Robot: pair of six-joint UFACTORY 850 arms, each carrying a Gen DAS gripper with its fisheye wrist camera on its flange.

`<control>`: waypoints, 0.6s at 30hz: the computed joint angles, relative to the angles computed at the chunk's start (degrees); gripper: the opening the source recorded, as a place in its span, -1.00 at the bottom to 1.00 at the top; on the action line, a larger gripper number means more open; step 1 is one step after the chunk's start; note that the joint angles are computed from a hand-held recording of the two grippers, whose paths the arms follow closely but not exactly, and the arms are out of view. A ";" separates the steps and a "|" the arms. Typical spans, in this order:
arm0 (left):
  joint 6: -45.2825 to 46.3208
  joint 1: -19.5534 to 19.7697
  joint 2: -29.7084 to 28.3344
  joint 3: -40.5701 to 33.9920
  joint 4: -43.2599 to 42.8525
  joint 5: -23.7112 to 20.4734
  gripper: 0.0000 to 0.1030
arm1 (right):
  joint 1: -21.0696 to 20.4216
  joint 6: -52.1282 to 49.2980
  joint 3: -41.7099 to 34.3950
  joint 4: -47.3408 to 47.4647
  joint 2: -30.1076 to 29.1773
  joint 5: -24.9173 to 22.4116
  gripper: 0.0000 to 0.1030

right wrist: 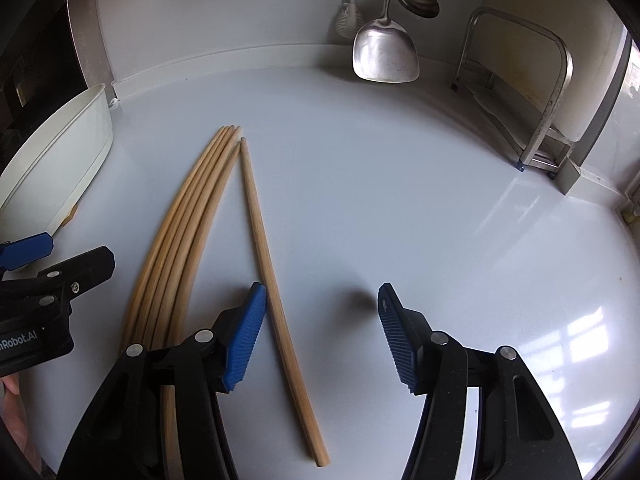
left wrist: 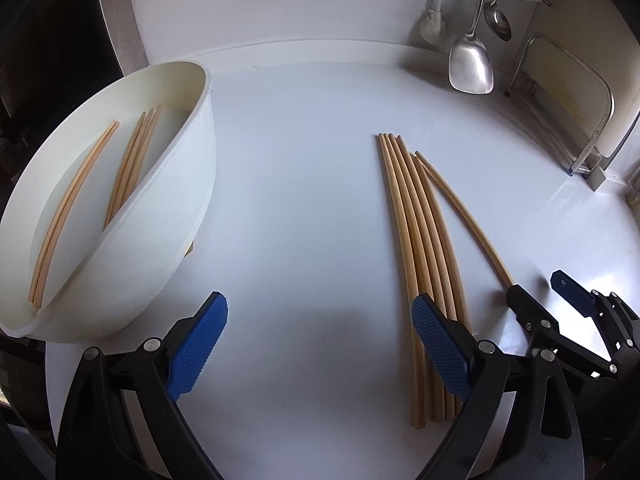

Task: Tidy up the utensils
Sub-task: 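Separate one chopstick from the bundle with the right tool fingers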

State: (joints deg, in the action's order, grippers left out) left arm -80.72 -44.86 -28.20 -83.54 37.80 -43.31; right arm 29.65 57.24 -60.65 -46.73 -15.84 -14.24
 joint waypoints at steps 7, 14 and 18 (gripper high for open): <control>1.16 0.25 -2.06 -1.84 -0.61 -0.01 0.78 | -1.34 -2.92 1.22 1.66 0.97 1.54 0.09; 1.21 0.04 -3.04 -2.65 -0.08 -0.74 0.79 | -1.58 -4.37 1.24 2.77 0.98 2.72 0.10; 0.75 -0.13 -2.75 -2.14 0.89 -0.50 0.79 | -1.97 -6.46 1.07 4.61 0.90 3.28 0.10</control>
State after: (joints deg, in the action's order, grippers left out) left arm -79.97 -44.99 -30.95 -85.68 38.68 -43.80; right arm 27.68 50.78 -59.58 -42.12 -14.94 -10.96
